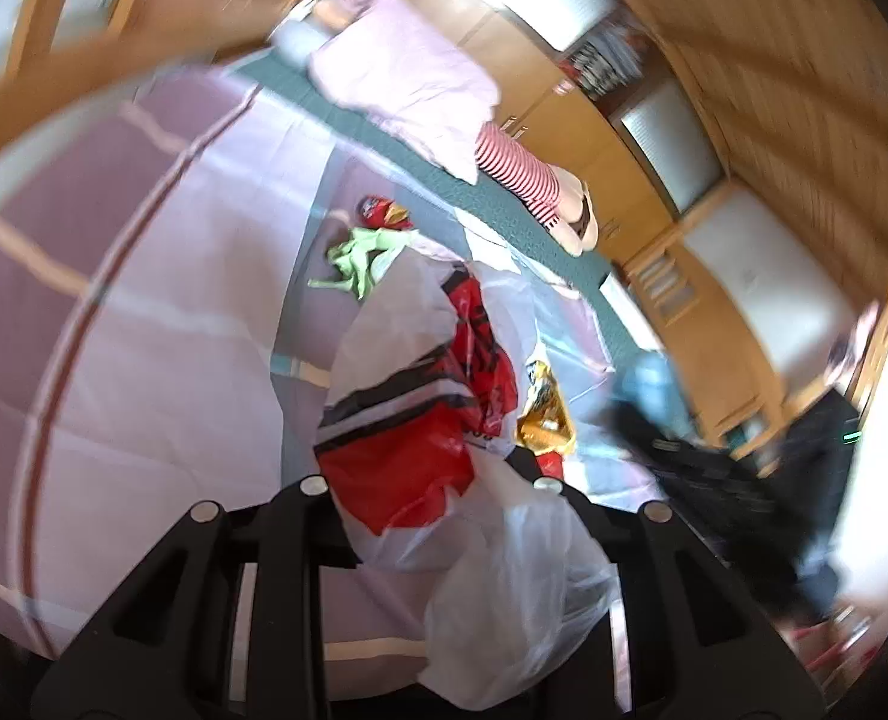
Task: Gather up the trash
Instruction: 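Carry the face mask and white-red bag to the bin and release both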
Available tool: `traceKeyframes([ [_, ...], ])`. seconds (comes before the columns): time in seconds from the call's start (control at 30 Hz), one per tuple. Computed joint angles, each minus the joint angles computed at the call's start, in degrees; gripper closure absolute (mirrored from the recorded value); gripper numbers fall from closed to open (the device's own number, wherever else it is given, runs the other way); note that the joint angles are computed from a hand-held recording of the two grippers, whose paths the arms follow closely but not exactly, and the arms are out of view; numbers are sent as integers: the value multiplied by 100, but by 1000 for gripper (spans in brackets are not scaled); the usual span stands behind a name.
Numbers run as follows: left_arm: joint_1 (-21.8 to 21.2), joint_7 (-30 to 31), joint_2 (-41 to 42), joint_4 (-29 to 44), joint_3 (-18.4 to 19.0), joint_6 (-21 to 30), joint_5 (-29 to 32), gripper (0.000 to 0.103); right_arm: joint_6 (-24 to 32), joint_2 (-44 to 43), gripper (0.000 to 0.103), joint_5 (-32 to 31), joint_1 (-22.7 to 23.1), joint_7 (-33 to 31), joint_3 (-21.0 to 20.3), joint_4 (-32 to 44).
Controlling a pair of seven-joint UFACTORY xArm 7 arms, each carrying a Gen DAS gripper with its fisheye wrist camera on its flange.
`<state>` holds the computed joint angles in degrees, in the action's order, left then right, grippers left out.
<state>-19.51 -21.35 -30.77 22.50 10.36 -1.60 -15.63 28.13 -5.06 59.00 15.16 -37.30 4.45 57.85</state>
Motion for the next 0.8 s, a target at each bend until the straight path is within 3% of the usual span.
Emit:
traceKeyframes([
  [0.07, 860, -373, -197, 58, -1024, 400, 272, 74, 384, -588, 82, -115, -222, -266, -293, -350],
  [0.1, 963, -681, -394, 23, -1336, 477, 378, 74, 483, -864, 82, -249, -328, -390, -450, -543],
  [0.23, 307, -1124, -649, -7, -1650, 244, 284, 74, 993, -1748, 82, -1287, -848, -584, -1096, -1156],
  [0.3, -299, -1276, -408, 171, -1655, 49, 273, 74, 1346, -2050, 82, -1952, -1166, -593, -1334, -1365],
  [0.37, -706, -1315, -119, 382, -1629, 15, 349, 74, 1374, -2310, 82, -2547, -1424, -635, -1396, -1614],
  [0.43, -721, -1432, 240, 722, -1964, 159, 512, 74, 1262, -2537, 80, -3233, -1746, -563, -1372, -1934],
  [0.47, -814, -1439, 414, 834, -1957, 143, 541, 73, 1277, -2596, 77, -3427, -1842, -528, -1438, -2041],
  [0.53, -1211, -1419, 851, 1134, -1842, 98, 486, 73, 1421, -2631, 49, -3406, -1863, -560, -1748, -2118],
  [0.6, -1517, -1338, 1253, 1448, -1774, 161, 437, 73, 1558, -2682, 40, -3195, -1897, -603, -2060, -2113],
  [0.67, -1703, -1236, 1492, 1660, -1828, 243, 384, 73, 1628, -2630, 39, -2953, -1940, -623, -2279, -1987],
  [0.7, -1997, -1000, 1688, 1829, -1677, 307, 245, 72, 1595, -2619, 38, -2838, -1978, -616, -2344, -1941],
  [0.8, -3102, 436, 2208, 2299, -1032, 655, -887, 65, 1494, -2586, 35, -2460, -2061, -583, -2543, -1811],
])
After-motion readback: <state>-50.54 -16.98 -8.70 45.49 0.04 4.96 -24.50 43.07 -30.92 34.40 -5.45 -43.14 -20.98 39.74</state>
